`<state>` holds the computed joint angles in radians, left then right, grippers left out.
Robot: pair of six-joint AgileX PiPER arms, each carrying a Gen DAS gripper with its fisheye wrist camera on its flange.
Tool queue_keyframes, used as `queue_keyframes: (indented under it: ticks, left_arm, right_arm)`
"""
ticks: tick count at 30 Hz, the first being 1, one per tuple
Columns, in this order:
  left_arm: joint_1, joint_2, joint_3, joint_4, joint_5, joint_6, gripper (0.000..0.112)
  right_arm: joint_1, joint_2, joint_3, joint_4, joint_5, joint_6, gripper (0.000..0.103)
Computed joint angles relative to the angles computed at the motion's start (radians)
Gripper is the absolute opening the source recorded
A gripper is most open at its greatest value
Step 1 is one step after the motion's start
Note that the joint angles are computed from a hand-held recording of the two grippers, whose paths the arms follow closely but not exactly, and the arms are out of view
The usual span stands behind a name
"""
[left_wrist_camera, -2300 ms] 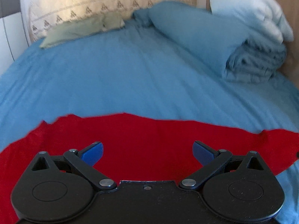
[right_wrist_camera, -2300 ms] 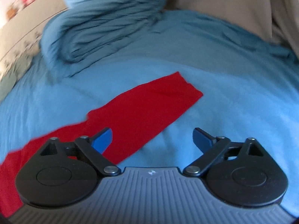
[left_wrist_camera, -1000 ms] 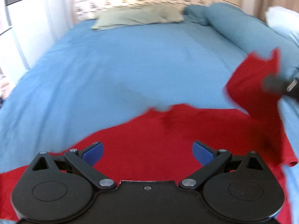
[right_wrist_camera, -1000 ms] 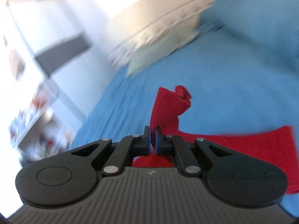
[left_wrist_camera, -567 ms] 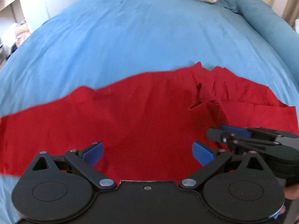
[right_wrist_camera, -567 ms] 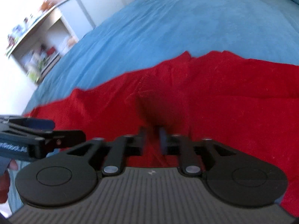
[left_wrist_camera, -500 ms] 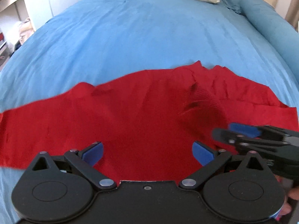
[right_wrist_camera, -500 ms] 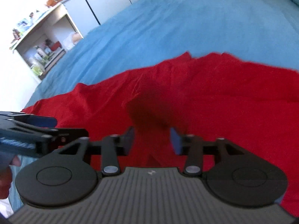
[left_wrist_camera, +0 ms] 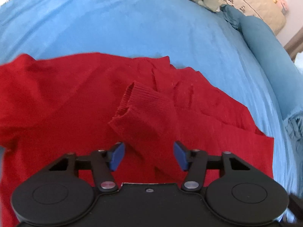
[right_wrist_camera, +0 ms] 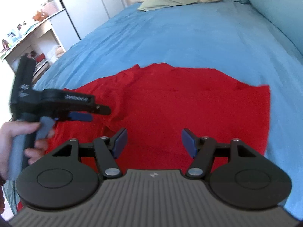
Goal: Fold small clothes
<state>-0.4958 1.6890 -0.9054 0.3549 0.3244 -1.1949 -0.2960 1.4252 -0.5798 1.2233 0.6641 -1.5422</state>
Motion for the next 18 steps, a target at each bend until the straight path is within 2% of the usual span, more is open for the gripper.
queue_keyframes:
  ticks: [1, 3, 4, 5, 7, 10, 16, 18]
  left_arm:
    - [0.002, 0.017, -0.006, 0.025, -0.01, -0.034, 0.059]
    - [-0.013, 0.037, -0.015, 0.152, -0.003, -0.171, 0.045]
    - [-0.019, 0.05, -0.034, 0.183, 0.024, -0.197, 0.02]
    - [-0.017, 0.055, -0.044, 0.173, 0.035, -0.184, 0.009]
    - [-0.005, 0.037, -0.034, 0.145, 0.019, -0.161, 0.008]
    - [-0.01, 0.002, -0.035, 0.202, 0.039, -0.185, 0.007]
    - [-0.056, -0.124, 0.02, 0.507, 0.185, -0.434, 0.007]
    - [-0.058, -0.139, 0.058, 0.594, 0.211, -0.517, 0.007]
  right_arm:
    - [-0.006, -0.018, 0.019, 0.004, -0.011, -0.005, 0.079]
    - [-0.011, -0.04, 0.04, 0.002, -0.023, -0.001, 0.079]
    - [-0.006, -0.051, 0.05, 0.004, -0.034, 0.006, 0.079]
    - [0.009, -0.056, 0.058, 0.014, -0.052, 0.013, 0.079]
    - [0.023, -0.054, 0.066, 0.022, -0.074, 0.028, 0.079]
    - [0.049, -0.051, 0.065, 0.015, -0.117, 0.072, 0.079]
    - [0.05, -0.06, 0.054, -0.019, -0.157, 0.128, 0.079]
    - [0.041, -0.054, 0.058, -0.013, -0.171, 0.124, 0.08]
